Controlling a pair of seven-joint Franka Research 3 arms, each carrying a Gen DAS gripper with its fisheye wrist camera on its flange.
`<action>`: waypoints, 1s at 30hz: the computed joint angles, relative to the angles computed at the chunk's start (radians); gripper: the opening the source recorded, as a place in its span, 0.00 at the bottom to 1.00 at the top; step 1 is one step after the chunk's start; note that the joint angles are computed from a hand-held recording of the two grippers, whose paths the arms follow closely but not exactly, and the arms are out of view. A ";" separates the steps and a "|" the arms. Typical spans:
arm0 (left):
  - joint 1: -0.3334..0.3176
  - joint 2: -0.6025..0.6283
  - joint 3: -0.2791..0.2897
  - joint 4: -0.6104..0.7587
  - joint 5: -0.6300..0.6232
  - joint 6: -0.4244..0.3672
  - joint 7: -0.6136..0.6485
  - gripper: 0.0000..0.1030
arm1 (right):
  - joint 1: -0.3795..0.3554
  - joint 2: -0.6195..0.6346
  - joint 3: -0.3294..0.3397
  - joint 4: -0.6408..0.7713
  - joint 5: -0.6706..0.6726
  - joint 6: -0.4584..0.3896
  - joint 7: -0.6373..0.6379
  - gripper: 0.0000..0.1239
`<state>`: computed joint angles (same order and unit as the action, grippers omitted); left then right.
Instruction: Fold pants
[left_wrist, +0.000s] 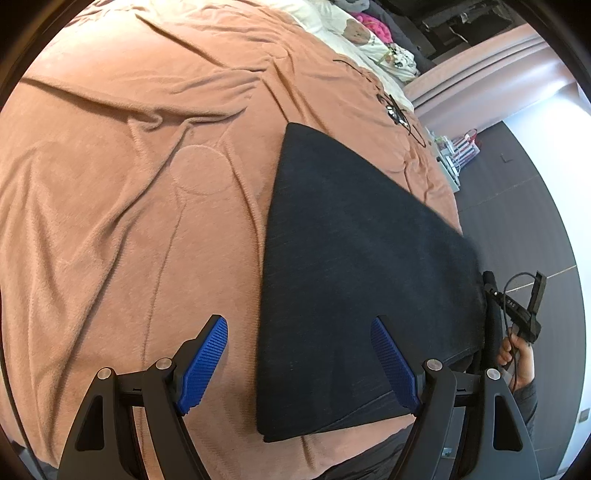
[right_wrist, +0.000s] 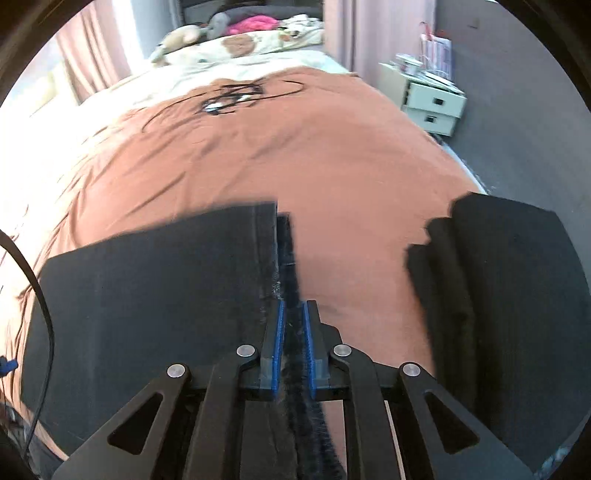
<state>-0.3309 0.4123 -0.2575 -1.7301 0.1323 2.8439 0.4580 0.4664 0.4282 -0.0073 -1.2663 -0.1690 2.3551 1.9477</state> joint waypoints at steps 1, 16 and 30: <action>-0.001 0.003 0.000 0.006 0.002 -0.004 0.003 0.79 | -0.011 -0.013 0.010 -0.022 0.025 0.020 -0.009 0.12; 0.014 0.046 -0.031 0.054 -0.052 -0.021 0.078 0.79 | -0.113 -0.368 0.087 -0.532 0.340 0.239 -0.103 0.41; 0.019 0.068 -0.050 0.071 -0.096 -0.022 0.125 0.79 | -0.138 -0.501 0.071 -0.794 0.938 0.340 -0.405 0.42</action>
